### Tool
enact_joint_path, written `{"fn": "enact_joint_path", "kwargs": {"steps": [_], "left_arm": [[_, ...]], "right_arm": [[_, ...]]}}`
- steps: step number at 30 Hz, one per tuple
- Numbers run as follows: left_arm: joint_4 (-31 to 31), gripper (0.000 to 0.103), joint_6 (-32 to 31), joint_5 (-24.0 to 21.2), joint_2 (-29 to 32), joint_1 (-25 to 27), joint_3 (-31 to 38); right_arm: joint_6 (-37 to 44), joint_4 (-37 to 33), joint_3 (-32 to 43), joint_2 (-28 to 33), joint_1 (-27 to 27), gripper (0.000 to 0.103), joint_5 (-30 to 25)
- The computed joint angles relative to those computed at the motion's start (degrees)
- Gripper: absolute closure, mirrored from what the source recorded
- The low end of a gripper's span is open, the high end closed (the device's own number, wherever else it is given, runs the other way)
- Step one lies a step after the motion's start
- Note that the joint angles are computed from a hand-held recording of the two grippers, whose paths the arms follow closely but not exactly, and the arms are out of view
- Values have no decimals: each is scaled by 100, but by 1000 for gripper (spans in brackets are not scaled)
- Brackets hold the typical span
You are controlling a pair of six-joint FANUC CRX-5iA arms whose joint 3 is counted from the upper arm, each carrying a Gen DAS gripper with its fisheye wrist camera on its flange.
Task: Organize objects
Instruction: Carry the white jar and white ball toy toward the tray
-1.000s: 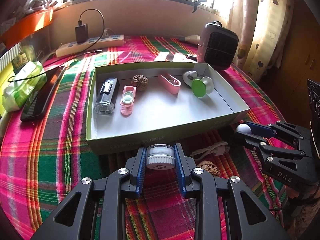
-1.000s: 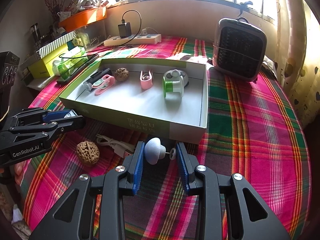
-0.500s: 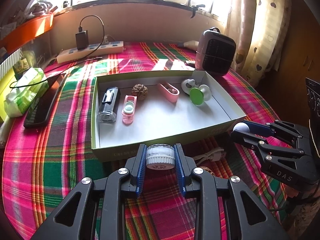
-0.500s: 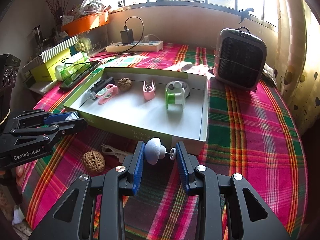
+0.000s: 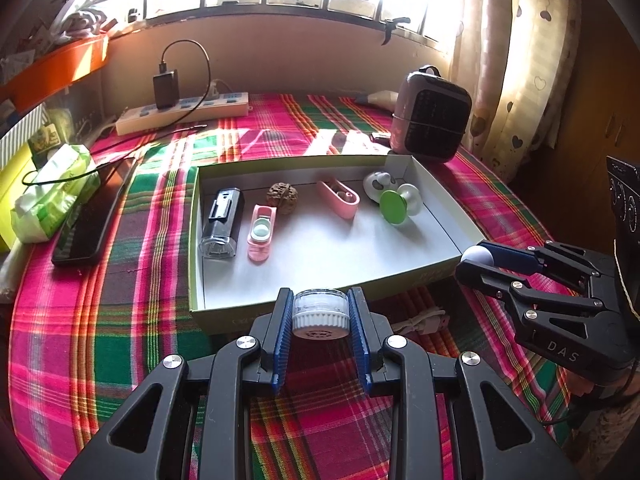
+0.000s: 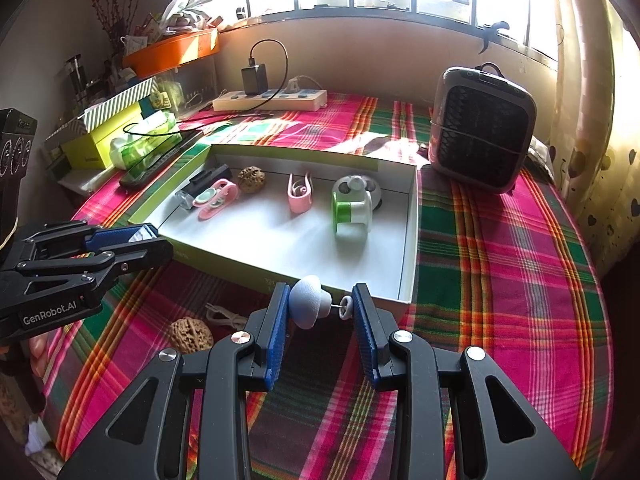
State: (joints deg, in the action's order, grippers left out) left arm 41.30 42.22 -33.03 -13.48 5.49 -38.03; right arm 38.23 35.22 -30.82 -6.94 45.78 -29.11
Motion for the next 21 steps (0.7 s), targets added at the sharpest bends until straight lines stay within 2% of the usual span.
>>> {"fn": "enact_joint_path", "kwargs": {"steps": [11, 21], "left_arm": [[104, 78, -34, 66, 54, 52, 33], [124, 78, 14, 161, 239, 75, 166]], "right_arm": [[259, -65, 335, 282, -54, 70, 106], [962, -587, 961, 771, -114, 70, 124]]}}
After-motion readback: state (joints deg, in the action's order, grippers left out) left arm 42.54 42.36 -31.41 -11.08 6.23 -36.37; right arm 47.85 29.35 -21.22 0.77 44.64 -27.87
